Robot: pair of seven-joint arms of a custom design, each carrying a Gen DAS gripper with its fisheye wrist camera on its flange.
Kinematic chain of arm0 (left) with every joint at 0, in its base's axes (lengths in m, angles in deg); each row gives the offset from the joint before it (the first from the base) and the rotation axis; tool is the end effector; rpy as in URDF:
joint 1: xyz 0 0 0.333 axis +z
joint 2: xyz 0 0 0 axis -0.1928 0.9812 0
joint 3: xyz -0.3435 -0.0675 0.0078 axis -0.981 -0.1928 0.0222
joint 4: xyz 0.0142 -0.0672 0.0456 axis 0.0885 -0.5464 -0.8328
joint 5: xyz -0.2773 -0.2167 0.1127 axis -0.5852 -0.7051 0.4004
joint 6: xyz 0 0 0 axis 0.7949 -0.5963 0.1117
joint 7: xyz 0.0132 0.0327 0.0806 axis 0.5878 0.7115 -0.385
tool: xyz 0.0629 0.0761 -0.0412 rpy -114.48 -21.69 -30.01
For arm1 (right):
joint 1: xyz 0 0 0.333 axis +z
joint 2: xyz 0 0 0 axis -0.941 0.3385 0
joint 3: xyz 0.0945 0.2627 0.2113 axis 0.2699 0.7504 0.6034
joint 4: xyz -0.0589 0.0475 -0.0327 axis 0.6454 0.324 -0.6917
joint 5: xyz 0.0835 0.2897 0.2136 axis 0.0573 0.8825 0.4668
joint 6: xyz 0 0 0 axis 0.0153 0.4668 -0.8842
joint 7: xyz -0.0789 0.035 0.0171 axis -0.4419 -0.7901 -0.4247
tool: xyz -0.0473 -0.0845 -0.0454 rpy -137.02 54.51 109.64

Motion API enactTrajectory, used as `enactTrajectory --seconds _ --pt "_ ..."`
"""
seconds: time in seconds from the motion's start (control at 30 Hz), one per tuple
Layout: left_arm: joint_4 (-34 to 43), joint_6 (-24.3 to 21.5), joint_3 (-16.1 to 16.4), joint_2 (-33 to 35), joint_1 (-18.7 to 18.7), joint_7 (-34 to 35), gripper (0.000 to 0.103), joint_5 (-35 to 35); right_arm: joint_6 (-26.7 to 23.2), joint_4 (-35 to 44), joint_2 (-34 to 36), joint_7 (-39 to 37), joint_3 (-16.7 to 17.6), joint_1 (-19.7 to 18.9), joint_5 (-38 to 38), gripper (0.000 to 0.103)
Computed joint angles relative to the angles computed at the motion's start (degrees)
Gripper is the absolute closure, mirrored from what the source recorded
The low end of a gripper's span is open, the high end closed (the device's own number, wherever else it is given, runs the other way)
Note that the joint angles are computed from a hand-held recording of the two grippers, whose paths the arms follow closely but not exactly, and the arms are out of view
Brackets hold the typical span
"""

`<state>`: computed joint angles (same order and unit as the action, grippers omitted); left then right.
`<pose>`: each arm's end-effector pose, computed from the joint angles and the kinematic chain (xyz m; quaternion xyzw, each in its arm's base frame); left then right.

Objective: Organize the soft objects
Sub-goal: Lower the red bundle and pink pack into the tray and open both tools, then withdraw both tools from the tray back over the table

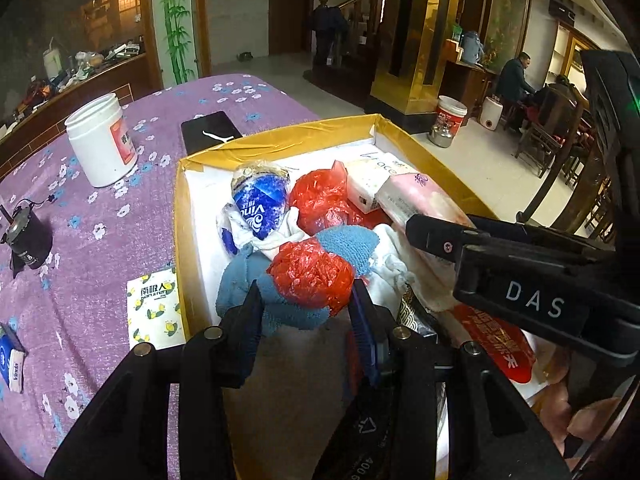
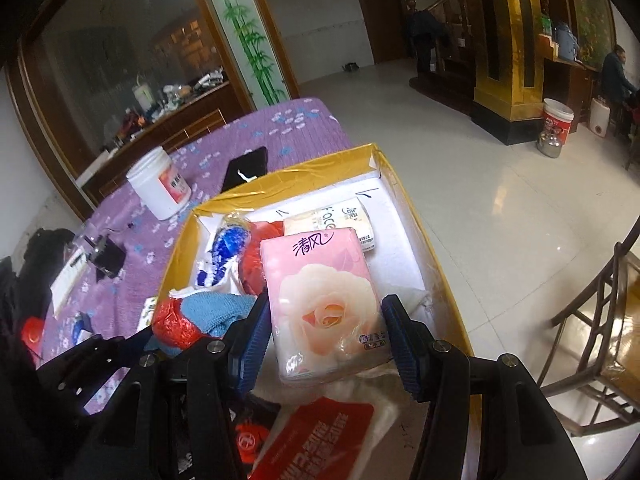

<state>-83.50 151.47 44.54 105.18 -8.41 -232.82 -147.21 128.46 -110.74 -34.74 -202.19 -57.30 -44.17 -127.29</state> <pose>0.5403 -0.0567 0.2990 -0.3033 0.8872 -0.3380 0.0810 0.4592 0.2827 0.2805 -0.4164 0.8343 -0.2400 0.2700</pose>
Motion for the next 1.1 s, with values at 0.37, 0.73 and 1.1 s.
enactTrajectory --seconds 0.37,0.73,1.1 --pt "0.63 -2.61 0.69 0.13 0.77 -6.03 0.049 5.58 0.45 -0.93 -0.94 0.56 -0.1 0.1 -0.64 0.04" --pt "0.04 -8.63 2.01 -2.64 3.28 -5.47 0.049 6.06 -5.73 -3.9 -5.85 5.17 2.5 1.76 -2.88 0.032" --pt "3.18 -16.11 5.16 -2.13 7.31 -6.98 0.049 9.2 -8.66 -2.08 -7.37 10.77 5.57 4.03 -8.74 0.028"
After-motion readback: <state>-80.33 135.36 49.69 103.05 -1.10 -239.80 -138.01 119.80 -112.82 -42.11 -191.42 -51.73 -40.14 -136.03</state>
